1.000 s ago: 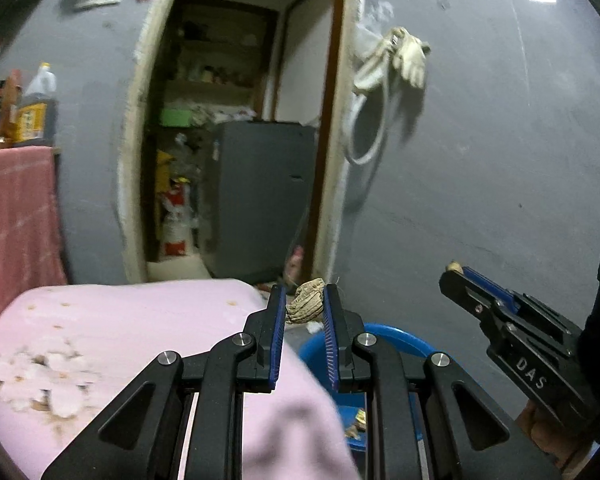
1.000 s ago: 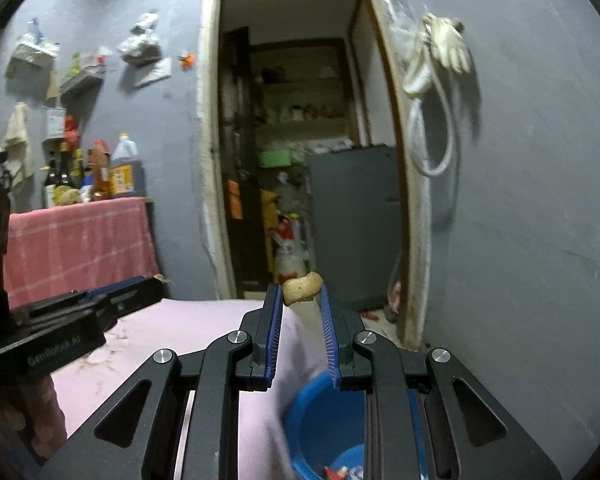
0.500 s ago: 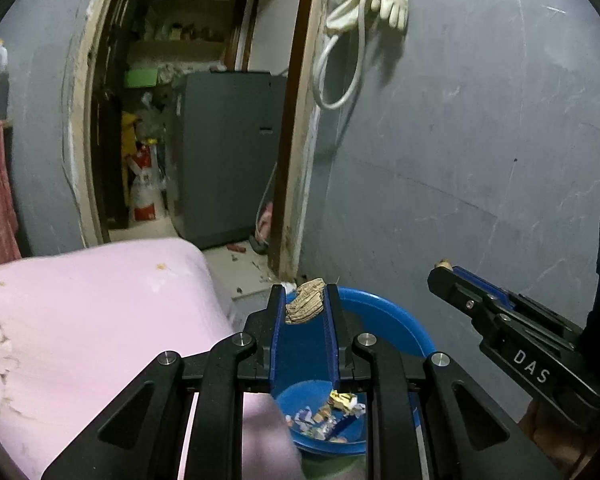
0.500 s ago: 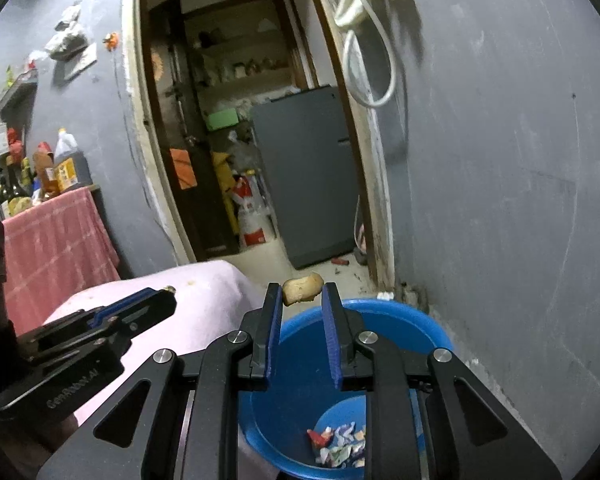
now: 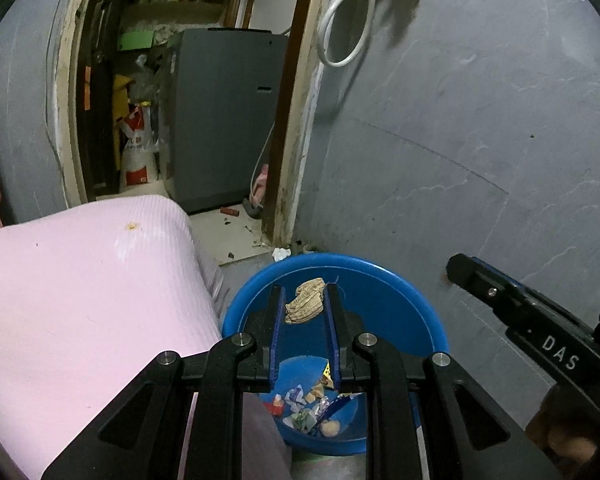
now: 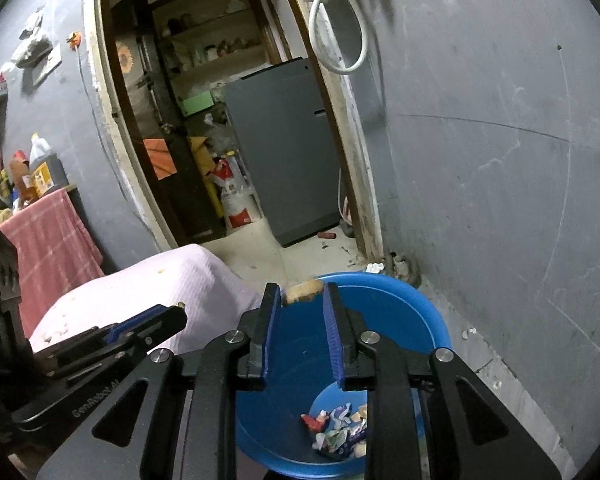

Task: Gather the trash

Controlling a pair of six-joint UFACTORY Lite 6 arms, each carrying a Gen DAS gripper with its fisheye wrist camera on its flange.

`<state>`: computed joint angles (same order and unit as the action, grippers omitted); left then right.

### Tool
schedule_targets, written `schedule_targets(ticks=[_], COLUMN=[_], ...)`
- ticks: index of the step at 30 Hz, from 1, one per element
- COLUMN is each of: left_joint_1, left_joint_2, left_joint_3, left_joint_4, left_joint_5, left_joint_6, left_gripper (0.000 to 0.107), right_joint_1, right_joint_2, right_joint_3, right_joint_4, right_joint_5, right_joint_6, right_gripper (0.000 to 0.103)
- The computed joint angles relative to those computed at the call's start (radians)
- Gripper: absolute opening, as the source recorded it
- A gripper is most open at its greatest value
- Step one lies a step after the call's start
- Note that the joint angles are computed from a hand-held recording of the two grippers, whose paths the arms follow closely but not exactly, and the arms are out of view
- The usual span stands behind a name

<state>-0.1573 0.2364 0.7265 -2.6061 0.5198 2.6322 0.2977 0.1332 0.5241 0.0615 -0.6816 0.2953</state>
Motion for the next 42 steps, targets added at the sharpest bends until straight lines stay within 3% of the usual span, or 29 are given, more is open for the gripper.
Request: schedule_targets(ticks=[5, 7, 12, 15, 18, 26, 28, 30, 33, 38, 40, 42], left_joint_1=[0.026, 0.036, 0.066, 0.092, 0.121, 0.182, 0.198, 0.199, 0.212, 0.266, 0.284, 0.299], left_joint_2=[0.043, 0.043, 0.018, -0.023, -0.076, -0.205, -0.236, -0.275, -0.329, -0.4, -0.433, -0.456], left_joint_3=[0.039, 0.04, 0.024, -0.007, -0.05, -0.124, -0.142, -0.169, -0.213, -0.274, -0.3, -0.323], left_joint_4=[0.077, 0.101, 0.142, 0.141, 0.113, 0.105, 0.116, 0.105, 0.05, 0.078, 0.087, 0.088], left_joint_5=[-0.006, -0.004, 0.011, 0.021, 0.042, 0.039, 0.037, 0.022, 0.021, 0.061, 0.065, 0.075], left_joint_6=[-0.074, -0.098, -0.15, -0.153, -0.137, -0.11, -0.11, -0.092, -0.029, -0.039, -0.039, -0.032], left_gripper=[0.018, 0.029, 0.033, 0.046, 0.053, 0.079, 0.081, 0.083, 0.097, 0.098, 0.099, 0.101], right_joint_1=[-0.005, -0.008, -0.009, -0.007, -0.008, 0.002, 0.012, 0.02, 0.033, 0.055, 0.069, 0.081], right_joint_2=[0.014, 0.015, 0.005, -0.01, -0.026, -0.079, -0.088, -0.102, -0.117, -0.115, -0.121, -0.136], right_joint_3=[0.017, 0.016, 0.008, -0.007, -0.027, -0.076, -0.083, -0.097, -0.107, -0.105, -0.111, -0.129], right_joint_4=[-0.003, -0.005, 0.015, 0.032, 0.032, 0.052, 0.079, 0.093, 0.124, 0.158, 0.187, 0.201], right_joint_5=[0.012, 0.01, 0.006, -0.003, -0.024, -0.078, -0.085, -0.104, -0.115, -0.12, -0.135, -0.163], right_joint_6=[0.012, 0.016, -0.002, -0.016, -0.012, -0.036, -0.058, -0.066, -0.086, -0.099, -0.121, -0.126], right_gripper=[0.025, 0.027, 0.029, 0.032, 0.044, 0.057, 0.074, 0.079, 0.084, 0.092, 0.102, 0.103])
